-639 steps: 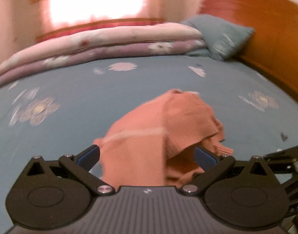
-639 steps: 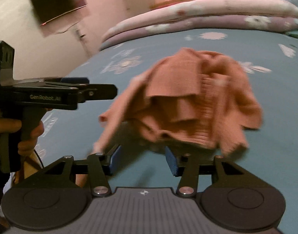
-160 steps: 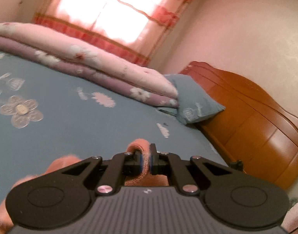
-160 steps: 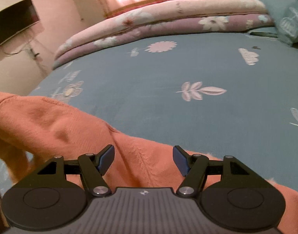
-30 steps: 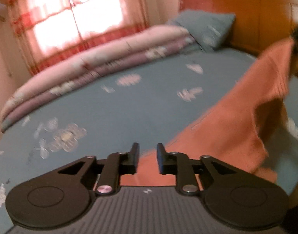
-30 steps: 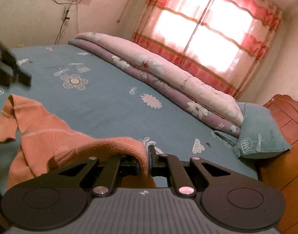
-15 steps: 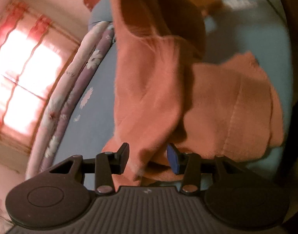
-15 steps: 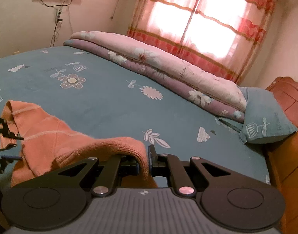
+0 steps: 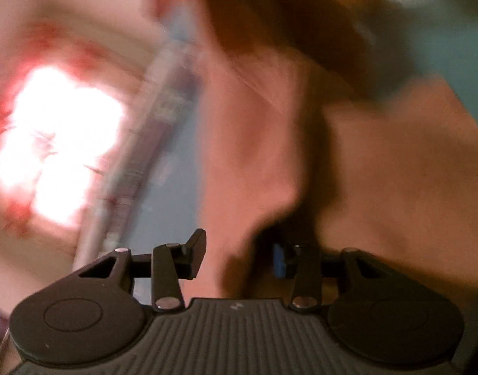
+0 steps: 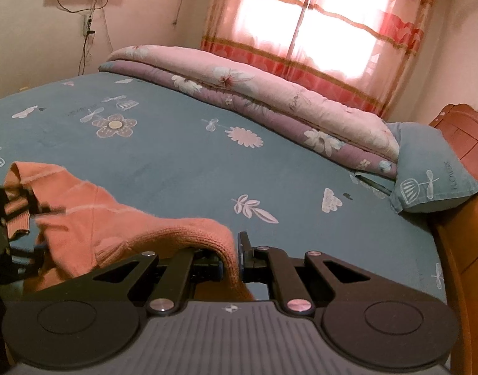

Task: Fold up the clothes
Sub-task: 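Lift the sweater high with both grippers and shake it out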

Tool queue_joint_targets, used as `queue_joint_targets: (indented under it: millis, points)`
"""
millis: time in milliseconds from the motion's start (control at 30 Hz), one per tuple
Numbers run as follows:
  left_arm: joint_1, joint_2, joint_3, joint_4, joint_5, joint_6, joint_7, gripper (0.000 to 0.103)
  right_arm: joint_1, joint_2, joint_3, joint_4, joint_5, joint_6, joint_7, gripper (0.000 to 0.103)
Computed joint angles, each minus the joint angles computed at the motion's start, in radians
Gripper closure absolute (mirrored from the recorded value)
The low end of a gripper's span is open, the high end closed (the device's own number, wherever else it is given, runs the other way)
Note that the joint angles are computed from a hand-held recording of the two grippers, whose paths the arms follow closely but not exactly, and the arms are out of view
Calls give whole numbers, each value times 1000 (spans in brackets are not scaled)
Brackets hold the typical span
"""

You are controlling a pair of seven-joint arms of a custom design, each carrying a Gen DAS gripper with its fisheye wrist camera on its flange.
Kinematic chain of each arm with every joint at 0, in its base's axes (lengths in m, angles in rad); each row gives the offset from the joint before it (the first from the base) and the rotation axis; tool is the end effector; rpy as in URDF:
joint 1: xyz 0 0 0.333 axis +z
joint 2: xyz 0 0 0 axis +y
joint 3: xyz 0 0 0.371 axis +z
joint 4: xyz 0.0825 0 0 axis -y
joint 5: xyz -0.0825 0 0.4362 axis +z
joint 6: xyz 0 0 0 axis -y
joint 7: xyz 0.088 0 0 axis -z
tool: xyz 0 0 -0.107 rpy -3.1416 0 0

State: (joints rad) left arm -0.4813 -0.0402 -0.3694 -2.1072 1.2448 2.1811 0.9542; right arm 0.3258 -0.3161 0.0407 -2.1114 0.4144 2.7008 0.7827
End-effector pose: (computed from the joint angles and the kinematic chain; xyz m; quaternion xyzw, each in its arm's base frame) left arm 0.4222 -0.4311 0.4967 -0.2594 0.8243 -0.0169 0.5030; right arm 0.5121 0.1857 0.6950 -0.8357 0.3064 -0.2762 0.3626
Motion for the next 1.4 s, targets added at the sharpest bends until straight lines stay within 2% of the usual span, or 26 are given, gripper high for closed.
queue_joint_targets:
  millis: [100,133,200,233,367,500,700,833,967,1233,1400]
  points:
    - [-3,9,-2,6,48,-19,2,62,2,6,-1,1,3,-5,-4,92]
    - [-2,15,0,19,49,-24,-25,66,1,7,0,0,2,-3,-2,92]
    - [-1,24,5,41,49,-31,-61,92,0,10,2,-1,0,-4,3,92]
    - [-1,26,7,47,48,-30,-59,100,-1,11,3,-1,1,-5,8,92]
    - [4,-9,11,34,68,-23,-119,100,14,-8,-8,-19,18,3,-25,92]
    - [20,-69,-2,25,95,-84,-211,100,30,-30,-22,-32,61,15,-59,92]
    - [82,-140,-3,69,125,-140,-332,100,61,-62,-52,-33,140,46,-113,92]
    - [126,-185,-24,91,191,-155,-416,99,93,-89,-89,-18,220,49,-160,92]
    - [147,-198,-61,125,273,-187,-441,98,116,-116,-123,11,312,34,-210,92]
    - [181,-215,-80,204,355,-171,-488,96,140,-174,-135,56,373,110,-296,92]
    - [196,-230,-99,231,419,-195,-547,96,183,-159,-141,99,398,232,-333,92]
